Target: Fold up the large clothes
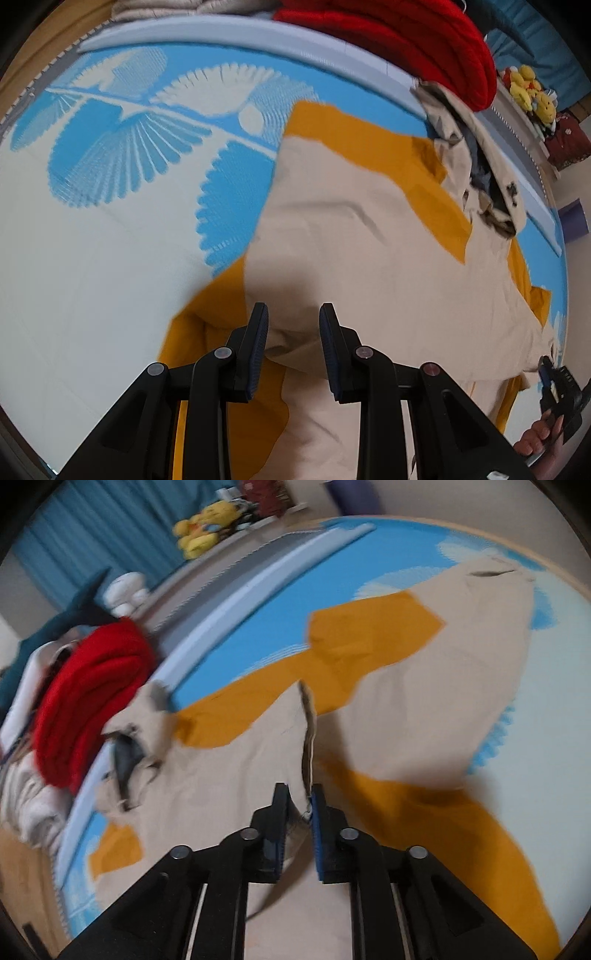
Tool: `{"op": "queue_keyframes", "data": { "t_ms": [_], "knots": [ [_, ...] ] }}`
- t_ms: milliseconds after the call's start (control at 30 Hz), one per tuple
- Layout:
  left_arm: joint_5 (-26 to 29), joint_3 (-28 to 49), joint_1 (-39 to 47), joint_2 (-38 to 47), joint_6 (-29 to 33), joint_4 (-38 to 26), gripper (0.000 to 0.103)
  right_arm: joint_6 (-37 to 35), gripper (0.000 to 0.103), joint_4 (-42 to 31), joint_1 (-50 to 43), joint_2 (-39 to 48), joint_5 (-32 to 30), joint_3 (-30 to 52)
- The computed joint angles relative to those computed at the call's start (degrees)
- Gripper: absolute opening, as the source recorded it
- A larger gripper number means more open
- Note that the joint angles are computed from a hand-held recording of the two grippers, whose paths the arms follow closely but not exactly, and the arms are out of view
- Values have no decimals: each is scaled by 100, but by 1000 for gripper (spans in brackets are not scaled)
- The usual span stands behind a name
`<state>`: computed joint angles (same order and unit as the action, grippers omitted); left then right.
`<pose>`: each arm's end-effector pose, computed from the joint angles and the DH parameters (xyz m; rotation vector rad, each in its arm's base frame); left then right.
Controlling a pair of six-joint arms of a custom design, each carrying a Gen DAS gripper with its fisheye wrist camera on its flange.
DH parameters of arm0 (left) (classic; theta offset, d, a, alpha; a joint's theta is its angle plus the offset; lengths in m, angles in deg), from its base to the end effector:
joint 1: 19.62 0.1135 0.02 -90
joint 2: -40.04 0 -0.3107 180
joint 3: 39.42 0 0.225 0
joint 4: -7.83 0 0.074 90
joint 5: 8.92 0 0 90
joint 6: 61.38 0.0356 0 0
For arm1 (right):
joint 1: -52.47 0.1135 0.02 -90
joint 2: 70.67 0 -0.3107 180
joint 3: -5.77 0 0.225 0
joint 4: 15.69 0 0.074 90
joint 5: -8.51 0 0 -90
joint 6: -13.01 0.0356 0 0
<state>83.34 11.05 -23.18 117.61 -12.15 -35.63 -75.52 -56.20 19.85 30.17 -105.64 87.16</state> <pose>0.1894 -0.0132 0.2111 -0.8947 2.6878 -0.2348 0.2975 -0.1731 0.2516 0.5978 2.4411 0.3363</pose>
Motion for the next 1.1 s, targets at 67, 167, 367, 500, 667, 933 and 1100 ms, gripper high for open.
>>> {"op": "queue_keyframes", "data": {
  "t_ms": [67,167,367,500,667,933,1100],
  "knots": [
    [-35,-167,-98,337,49,311,26,67,25,236,-85,-38,217,-75],
    [-65,-365,-230,1039,148,591,25,-81,32,319,-163,-24,-84,-65],
    [-316,9,-566,727,25,144,25,-1087,37,-1372,77,1155,-466,888],
    [-529,122,-845,833,-59,42,25,-1203,37,-985,127,1102,192,609],
    [-442,69,-846,798,-139,-22,25,-1441,37,-859,-3,864,600,635],
    [-637,263,-1025,259,-185,-285,28,-1205,51,-1699,-356,1166,284,1122],
    [-536,245,-1112,519,-264,-62,28,-945,51,-1826,-373,1533,40,1181]
  ]
}}
